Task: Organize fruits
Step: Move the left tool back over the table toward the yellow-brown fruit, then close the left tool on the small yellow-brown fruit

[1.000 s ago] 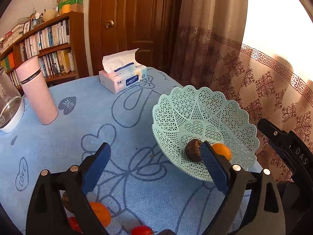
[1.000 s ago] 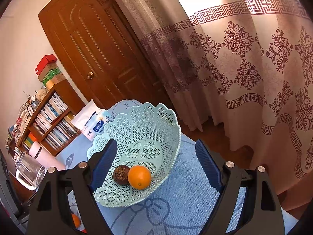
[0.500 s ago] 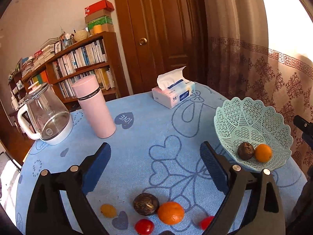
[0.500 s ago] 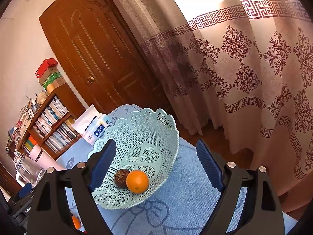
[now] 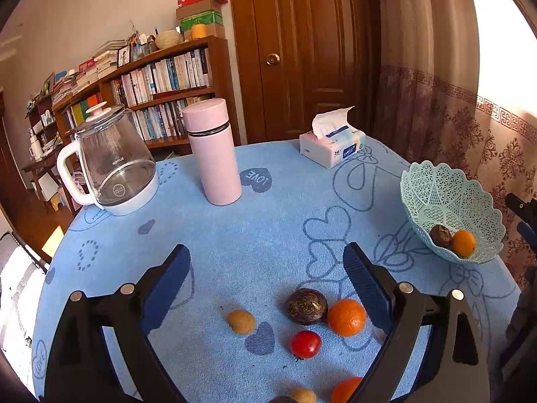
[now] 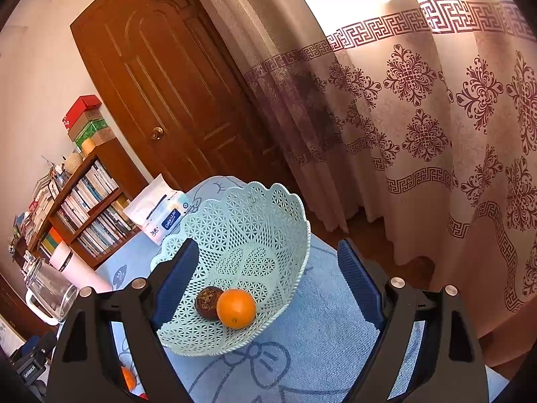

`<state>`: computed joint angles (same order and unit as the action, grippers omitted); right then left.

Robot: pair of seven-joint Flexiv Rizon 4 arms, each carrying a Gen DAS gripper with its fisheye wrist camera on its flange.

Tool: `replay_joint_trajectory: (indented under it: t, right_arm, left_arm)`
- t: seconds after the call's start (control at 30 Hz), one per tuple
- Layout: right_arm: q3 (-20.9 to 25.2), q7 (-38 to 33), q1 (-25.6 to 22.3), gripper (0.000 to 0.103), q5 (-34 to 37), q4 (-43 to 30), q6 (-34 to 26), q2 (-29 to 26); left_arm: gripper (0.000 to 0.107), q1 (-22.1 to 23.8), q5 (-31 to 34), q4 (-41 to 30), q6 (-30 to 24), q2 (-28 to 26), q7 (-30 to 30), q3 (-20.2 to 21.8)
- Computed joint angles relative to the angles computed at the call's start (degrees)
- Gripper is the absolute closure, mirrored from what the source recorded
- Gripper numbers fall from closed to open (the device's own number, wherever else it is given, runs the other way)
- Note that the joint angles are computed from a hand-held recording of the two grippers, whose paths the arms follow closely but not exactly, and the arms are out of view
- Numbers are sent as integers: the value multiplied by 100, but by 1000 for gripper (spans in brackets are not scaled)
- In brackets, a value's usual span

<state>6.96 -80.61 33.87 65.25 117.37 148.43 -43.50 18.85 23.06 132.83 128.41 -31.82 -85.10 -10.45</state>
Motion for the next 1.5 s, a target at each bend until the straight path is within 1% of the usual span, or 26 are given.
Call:
replay_joint_trajectory:
  t: [0.1,0.23,0.33,0.5,0.6,0.67,0.8,0.9,1.0,1.03,1.1,1.13,1.23,1.3,1.37,1.43,1.5]
  right_arm:
    - [7,2,-9,17,-28,4,-42,4]
    - [-7,17,-8,17,-61,16,-94,12]
    - [-25,9,14,17,-77,22,-123,13]
    - [-54,-11,39,17,-91,24,-179,21]
    - [-70,-23,53,17,-102,27,-205,27]
    - [-80,-28,66,17,-118,32,-209,24]
    - [-99,-75,101,17,-138,23,-212,20]
    - [-106,-93,112,17,-204,34,-225,19]
    - [-112,-107,145,17,-316,62,-250,20]
    - [-119,-126,159,17,-372,73,-281,24]
    - [-138,-154,196,17,-528,102,-351,28]
    - [-148,-161,225,17,-614,121,-382,28]
    - [-227,-240,359,17,-751,148,-451,30]
    - [-300,-350,469,17,-761,131,-498,32]
    - [-357,-484,561,17,-783,111,-550,36]
    - [-395,-621,641,17,-845,103,-626,44]
    - [-431,-746,716,17,-929,103,-709,50]
  left_arm:
    - [15,217,212,85,-8,3,-42,-71]
    - [15,337,308,164,-6,-77,-13,-31]
    - [15,385,269,179,-16,-169,16,7]
    - [15,561,217,139,-183,-306,16,-70]
    - [17,562,133,99,-279,-403,94,-75]
    - [22,555,63,57,-359,-476,157,-88]
    - [29,571,-99,-30,-561,-614,272,-159]
    - [37,491,-259,-75,-638,-717,392,-133]
    - [45,518,-362,-123,-762,-809,483,-200]
    - [50,527,-393,-138,-798,-839,514,-221]
    - [56,609,-430,-160,-891,-888,552,-317]
    - [61,685,-427,-168,-942,-911,567,-393]
    - [68,1041,-307,-170,-1034,-993,602,-744]
    - [70,1144,-286,-159,-1010,-1032,620,-850]
    - [76,1260,-234,-147,-1005,-1073,637,-968]
    - [78,1326,-200,-120,-944,-1097,639,-1033]
    - [78,1452,-139,-93,-891,-1131,599,-1129]
